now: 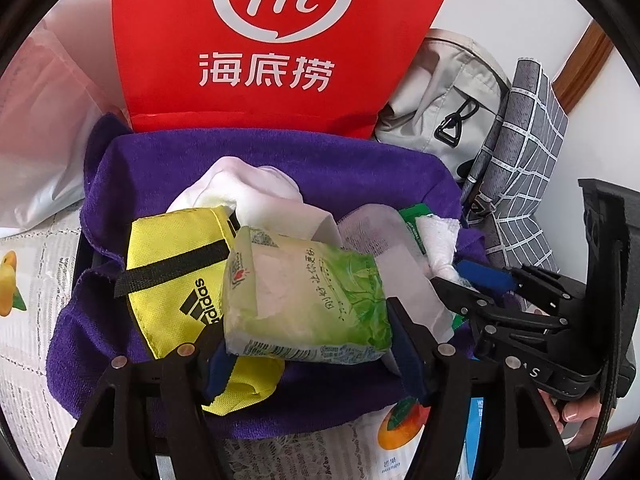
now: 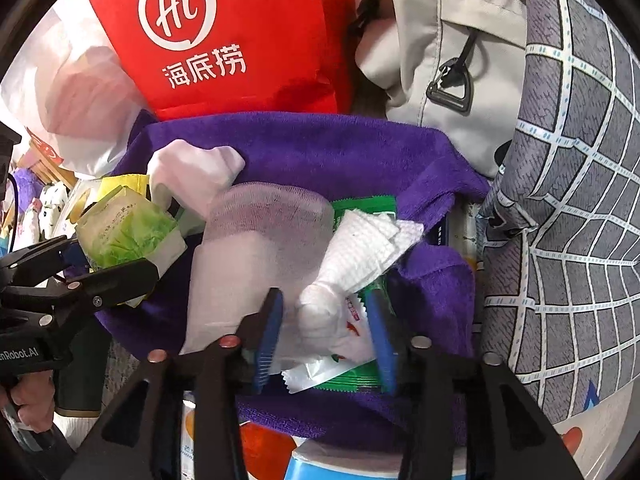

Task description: Organize soft objects

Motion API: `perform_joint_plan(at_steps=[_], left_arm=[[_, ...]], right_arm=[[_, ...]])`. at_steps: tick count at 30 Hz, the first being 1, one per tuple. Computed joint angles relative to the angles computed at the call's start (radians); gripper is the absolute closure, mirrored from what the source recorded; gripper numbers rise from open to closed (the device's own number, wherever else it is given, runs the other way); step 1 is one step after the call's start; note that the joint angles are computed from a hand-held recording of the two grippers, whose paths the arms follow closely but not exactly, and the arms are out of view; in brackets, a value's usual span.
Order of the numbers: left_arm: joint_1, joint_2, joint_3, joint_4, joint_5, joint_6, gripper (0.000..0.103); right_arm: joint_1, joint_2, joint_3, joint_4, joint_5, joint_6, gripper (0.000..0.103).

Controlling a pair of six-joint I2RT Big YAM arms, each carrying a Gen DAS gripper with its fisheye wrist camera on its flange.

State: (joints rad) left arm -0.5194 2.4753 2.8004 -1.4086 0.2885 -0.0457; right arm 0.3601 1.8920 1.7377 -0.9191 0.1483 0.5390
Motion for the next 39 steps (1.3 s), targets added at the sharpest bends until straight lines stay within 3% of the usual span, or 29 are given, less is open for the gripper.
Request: perform_joint_plan(at_steps=[6, 10, 19, 22, 24, 26, 29, 34, 39], left_arm=[[-0.001, -0.031, -0.046, 0.031, -0.009, 0.002, 0.024], [-0.002, -0.075, -0.113, 0.077, -0.025, 0.006, 0.024], [0.004, -0.141, -0.181, 0.113, -0.044, 0.003, 0.024], [-0.001, -0.261, -0.361, 0.229, -0.095, 0.0, 0.024], [-0.002, -0.323, -0.45, 0.266, -0.106, 0.0, 0.024], [-0.007, -0.375, -0.518, 0.281, -0.123, 0.012, 0.024], [-0.022, -0.505, -0.698, 0.373, -0.172, 0.033, 0.024], [-0.027, -0.69, -0.918, 0.455, -0.163, 0.006, 0.024], [-0.052, -0.843, -1.075, 0.506, -0.24, 0.015, 0.021]], right_arm=[[0.003, -0.023, -0.014, 0.021, 0.013, -0.011, 0.042], [0.009, -0.046, -0.028, 0.039, 0.037, -0.019, 0.028], [0.035, -0.132, -0.063, 0.062, 0.13, 0.012, 0.028], [0.046, -0.206, -0.134, 0.114, 0.135, 0.055, 0.028], [0.054, -0.245, -0.171, 0.117, 0.133, 0.084, 0.028], [0.073, -0.277, -0.19, 0.086, 0.172, 0.103, 0.028], [0.119, -0.351, -0.241, 0.052, 0.251, 0.138, 0.027], [0.217, -0.458, -0.317, 0.014, 0.34, 0.231, 0.012], [0.332, -0.498, -0.33, -0.094, 0.458, 0.322, 0.004]])
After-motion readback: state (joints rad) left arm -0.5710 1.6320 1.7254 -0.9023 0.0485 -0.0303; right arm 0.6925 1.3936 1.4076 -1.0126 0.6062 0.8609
